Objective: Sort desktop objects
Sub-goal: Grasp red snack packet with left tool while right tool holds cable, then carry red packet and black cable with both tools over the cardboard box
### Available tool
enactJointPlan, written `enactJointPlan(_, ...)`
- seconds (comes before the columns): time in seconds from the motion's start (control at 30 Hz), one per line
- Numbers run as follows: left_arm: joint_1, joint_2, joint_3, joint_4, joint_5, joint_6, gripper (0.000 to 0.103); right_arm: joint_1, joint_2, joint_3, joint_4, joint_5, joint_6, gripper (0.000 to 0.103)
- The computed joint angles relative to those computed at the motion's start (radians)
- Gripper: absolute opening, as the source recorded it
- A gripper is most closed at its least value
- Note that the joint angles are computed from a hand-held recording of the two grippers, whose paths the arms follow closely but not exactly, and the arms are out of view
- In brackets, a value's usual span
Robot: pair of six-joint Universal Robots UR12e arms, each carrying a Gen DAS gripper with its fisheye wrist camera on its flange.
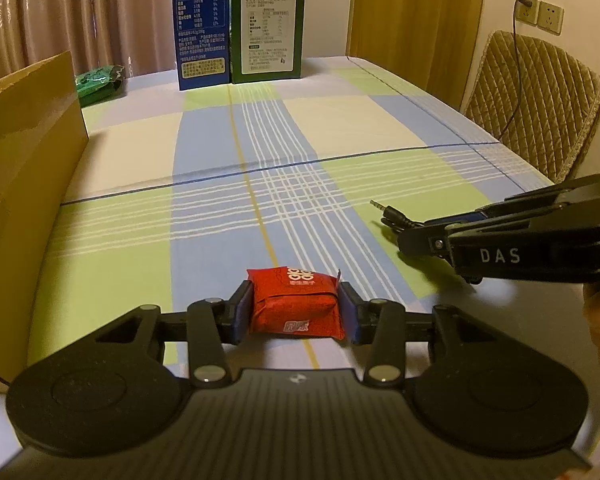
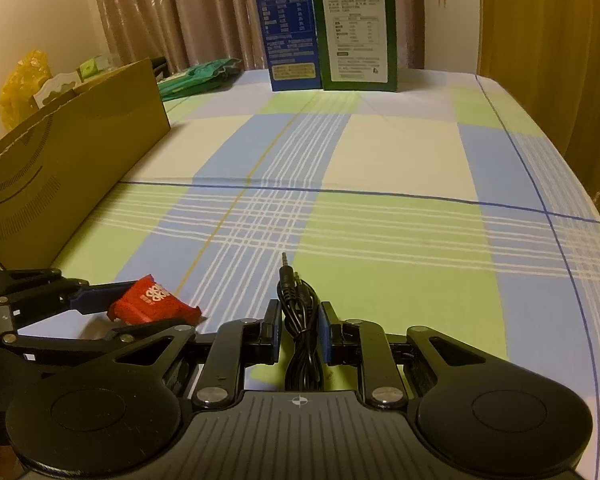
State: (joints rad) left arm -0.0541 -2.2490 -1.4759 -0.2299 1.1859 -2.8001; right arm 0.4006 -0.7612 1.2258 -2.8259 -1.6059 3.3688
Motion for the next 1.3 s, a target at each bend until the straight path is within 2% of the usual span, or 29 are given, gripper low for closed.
enactJointPlan(0.37, 0.015, 0.038, -0.021, 0.009, -0.043, 0.006, 0.039, 0.009, -0.044, 0.041, -0.026, -0.039, 0.051, 0.016)
enactJointPlan(0.57, 0.029, 0.085, -0.051, 0.049, -0.059, -0.016, 0.039, 0.025, -0.080, 0.050, -0.054, -0.064, 0.069, 0.016)
enactJointPlan(0.77, 0.060, 0.145, -0.086, 0.100, -0.054, -0.051, 0.039, 0.051, -0.086, 0.011, -0.091, -0.059, 0.048, 0.016)
enactJointPlan(0.97, 0.110, 0.193, -0.108, 0.142, -0.020, -0.096, 0.039, 0.083, -0.048, -0.095, -0.080, 0.005, 0.023, 0.016)
enactJointPlan(1.1, 0.150, 0.203, -0.100, 0.154, 0.016, -0.112, 0.039, 0.104, 0.003, -0.207, -0.049, 0.054, -0.003, 0.016)
enactJointPlan(1.3, 0.197, 0.193, -0.057, 0.122, 0.049, -0.115, 0.039, 0.130, 0.097, -0.396, 0.035, 0.091, -0.020, 0.016)
